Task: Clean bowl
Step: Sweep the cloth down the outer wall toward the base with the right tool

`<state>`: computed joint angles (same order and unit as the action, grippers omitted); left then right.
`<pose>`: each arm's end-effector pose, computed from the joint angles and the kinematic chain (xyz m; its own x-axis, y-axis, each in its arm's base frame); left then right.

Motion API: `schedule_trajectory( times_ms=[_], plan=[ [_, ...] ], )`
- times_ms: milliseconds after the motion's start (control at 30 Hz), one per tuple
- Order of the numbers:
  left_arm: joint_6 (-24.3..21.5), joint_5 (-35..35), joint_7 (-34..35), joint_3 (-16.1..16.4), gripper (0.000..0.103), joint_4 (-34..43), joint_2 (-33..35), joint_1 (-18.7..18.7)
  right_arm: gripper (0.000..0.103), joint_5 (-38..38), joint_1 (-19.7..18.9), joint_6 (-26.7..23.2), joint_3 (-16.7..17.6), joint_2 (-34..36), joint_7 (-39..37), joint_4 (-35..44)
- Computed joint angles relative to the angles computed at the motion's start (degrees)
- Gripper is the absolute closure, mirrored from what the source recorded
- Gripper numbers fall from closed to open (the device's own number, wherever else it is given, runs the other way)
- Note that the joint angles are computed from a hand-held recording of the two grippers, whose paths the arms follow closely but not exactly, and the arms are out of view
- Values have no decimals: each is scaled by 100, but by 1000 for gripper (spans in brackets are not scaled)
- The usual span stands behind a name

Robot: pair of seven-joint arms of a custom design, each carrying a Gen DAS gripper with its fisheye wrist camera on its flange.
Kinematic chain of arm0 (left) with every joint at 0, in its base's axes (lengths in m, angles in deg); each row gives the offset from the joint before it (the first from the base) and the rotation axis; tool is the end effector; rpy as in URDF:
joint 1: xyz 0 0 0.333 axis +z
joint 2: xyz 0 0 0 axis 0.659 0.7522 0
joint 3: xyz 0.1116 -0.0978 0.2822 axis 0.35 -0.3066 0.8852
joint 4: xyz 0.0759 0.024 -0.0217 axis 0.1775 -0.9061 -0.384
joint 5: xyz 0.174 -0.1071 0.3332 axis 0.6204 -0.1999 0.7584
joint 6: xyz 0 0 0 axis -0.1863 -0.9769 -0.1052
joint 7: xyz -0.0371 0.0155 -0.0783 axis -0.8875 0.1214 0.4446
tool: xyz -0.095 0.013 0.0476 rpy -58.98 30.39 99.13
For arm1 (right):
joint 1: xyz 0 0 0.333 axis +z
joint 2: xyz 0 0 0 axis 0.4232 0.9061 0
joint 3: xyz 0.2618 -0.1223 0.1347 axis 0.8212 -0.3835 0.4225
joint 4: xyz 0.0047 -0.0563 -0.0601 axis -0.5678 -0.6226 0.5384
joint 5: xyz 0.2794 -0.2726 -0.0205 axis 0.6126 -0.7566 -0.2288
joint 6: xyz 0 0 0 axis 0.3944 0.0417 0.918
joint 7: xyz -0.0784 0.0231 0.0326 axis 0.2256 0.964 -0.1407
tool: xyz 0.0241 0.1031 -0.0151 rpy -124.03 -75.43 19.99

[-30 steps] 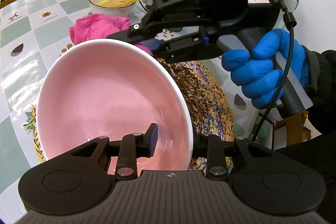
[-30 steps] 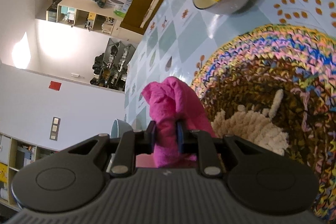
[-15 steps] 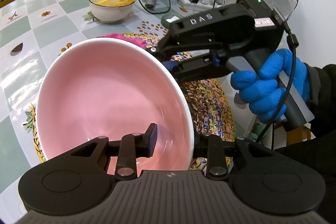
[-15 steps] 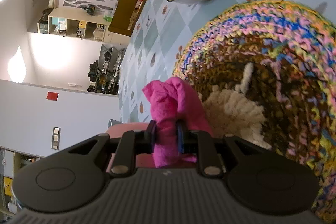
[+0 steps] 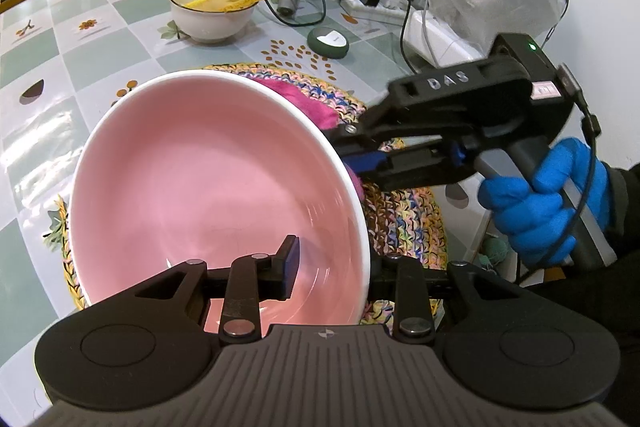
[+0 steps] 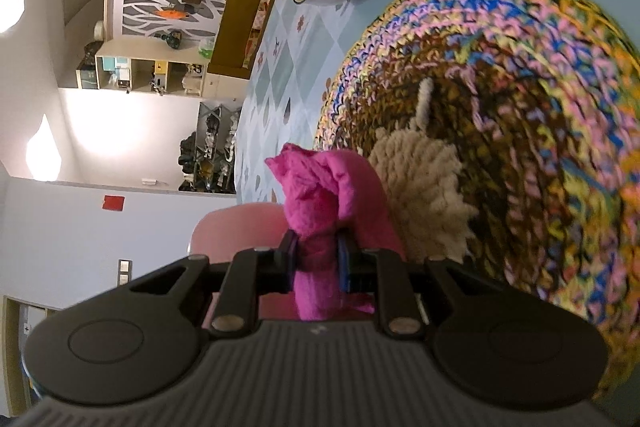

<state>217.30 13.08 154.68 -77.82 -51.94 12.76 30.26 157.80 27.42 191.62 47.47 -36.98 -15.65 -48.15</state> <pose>0.7030 -0.3453 0.4424 -0.5792 -0.7517 0.3152 -0.7519 0.3434 -0.5628 0.6887 0.1564 0.3748 -0.1112 -0.3818 -0.9175 -0.9136 0.4025 -0.0567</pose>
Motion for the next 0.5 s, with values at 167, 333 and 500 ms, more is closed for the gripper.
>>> schedule_trajectory(
  times_ms=[167,333,500],
  plan=[
    [-4,-3,2,-6,70,-19,-11,7,82,220,-17,2,-22,-285,-191,-390],
    [-6,-19,32,-16,70,-54,-30,25,82,206,81,8,-128,-508,-362,-581],
    [0,-49,42,-25,70,-76,-40,40,82,75,172,32,-205,-664,-538,-636]
  ],
)
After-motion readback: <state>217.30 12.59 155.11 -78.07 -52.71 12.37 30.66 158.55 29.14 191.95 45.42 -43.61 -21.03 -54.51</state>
